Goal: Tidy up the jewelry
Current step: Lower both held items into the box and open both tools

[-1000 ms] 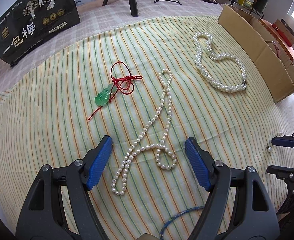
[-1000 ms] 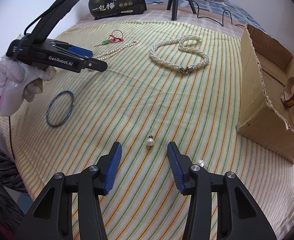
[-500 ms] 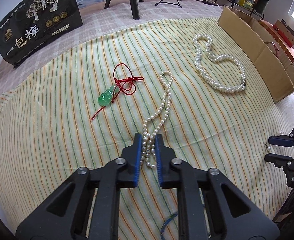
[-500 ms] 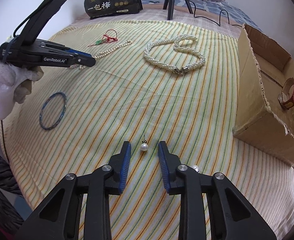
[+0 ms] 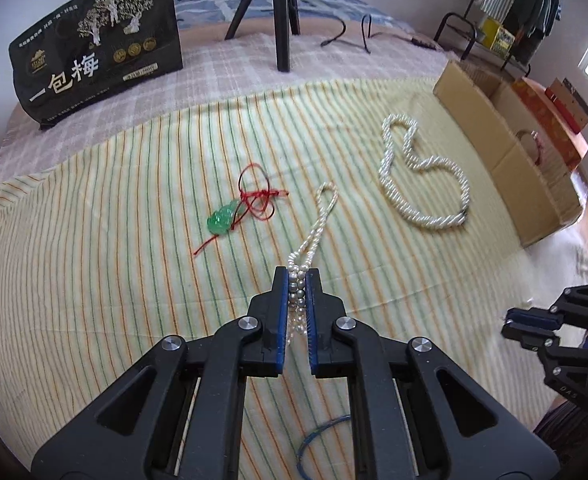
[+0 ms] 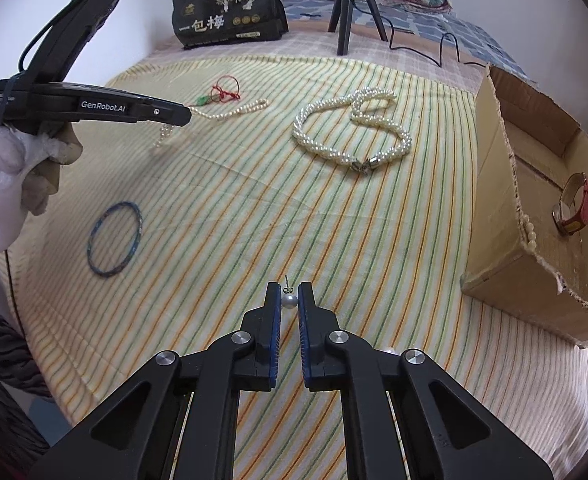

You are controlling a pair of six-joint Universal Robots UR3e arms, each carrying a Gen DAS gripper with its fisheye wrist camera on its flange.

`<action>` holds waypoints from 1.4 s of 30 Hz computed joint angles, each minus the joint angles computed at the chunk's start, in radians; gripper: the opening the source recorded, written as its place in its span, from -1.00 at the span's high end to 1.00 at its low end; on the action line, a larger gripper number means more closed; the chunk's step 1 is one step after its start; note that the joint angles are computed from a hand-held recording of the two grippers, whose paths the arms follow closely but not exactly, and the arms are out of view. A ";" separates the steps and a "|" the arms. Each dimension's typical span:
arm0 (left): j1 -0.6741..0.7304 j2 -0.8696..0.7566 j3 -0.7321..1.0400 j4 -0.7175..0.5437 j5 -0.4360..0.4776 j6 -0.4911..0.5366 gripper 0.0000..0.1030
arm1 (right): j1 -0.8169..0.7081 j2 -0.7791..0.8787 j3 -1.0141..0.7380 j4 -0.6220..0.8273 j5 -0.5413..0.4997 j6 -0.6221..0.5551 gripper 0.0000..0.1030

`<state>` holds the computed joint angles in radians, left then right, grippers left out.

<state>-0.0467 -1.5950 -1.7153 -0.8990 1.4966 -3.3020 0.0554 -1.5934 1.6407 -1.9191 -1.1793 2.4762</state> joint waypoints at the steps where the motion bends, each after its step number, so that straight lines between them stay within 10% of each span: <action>1: 0.000 0.006 0.008 -0.004 -0.004 -0.006 0.88 | -0.003 -0.002 -0.003 0.003 0.007 0.001 0.87; 19: -0.078 0.002 0.256 -0.001 -0.073 -0.110 0.89 | -0.135 -0.046 -0.117 0.048 0.128 0.009 0.87; 42: -0.291 -0.543 1.016 -0.104 -0.054 -0.188 0.89 | -0.385 0.007 -0.210 0.047 0.155 0.003 0.87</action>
<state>-0.3372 -2.1381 -0.6997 -1.0027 1.4431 -3.4898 -0.3292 -1.5868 1.4304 -1.8720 -1.0241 2.4792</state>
